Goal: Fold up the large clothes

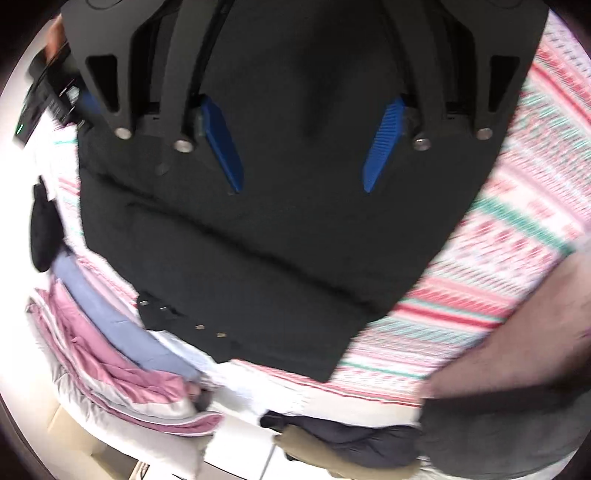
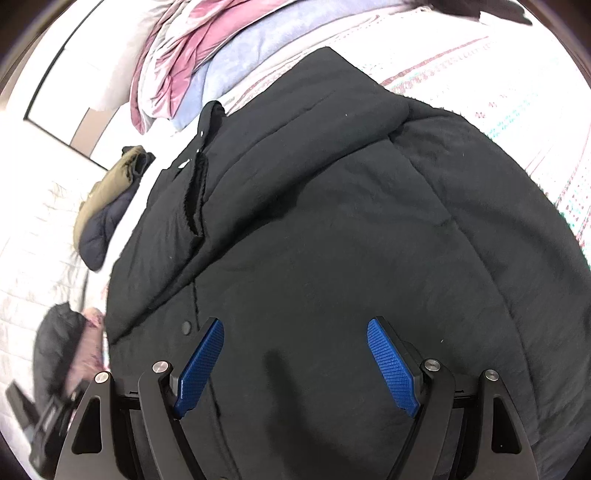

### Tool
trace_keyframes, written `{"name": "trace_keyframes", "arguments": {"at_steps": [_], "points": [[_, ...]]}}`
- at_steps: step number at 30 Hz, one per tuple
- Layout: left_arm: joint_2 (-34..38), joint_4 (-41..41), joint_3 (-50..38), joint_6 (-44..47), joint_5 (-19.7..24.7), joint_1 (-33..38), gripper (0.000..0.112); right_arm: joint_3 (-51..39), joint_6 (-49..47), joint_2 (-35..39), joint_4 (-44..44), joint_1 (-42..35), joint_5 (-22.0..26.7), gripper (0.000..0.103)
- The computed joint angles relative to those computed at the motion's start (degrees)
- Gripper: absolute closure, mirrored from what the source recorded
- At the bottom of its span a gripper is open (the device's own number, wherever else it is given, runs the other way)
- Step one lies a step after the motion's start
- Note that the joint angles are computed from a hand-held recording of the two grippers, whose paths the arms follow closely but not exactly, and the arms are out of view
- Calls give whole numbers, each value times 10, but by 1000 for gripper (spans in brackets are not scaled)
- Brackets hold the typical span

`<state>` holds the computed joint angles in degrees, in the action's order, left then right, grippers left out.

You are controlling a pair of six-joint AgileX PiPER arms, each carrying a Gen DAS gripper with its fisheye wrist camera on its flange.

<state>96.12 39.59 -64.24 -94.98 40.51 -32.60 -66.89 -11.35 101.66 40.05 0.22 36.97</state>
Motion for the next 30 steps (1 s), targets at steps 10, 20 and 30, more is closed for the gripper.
{"name": "trace_keyframes", "arguments": {"at_steps": [10,20,30], "points": [[-170,84,256,-191,-67,33,35,4,-6,-6,-37,-25,14,21],[-280,-34,352,-33,-106,62,35,63,1,-112,-99,-98,48,21],[-401,-175,446,143,-97,76,35,155,-270,-214,-24,-333,140,22]]}}
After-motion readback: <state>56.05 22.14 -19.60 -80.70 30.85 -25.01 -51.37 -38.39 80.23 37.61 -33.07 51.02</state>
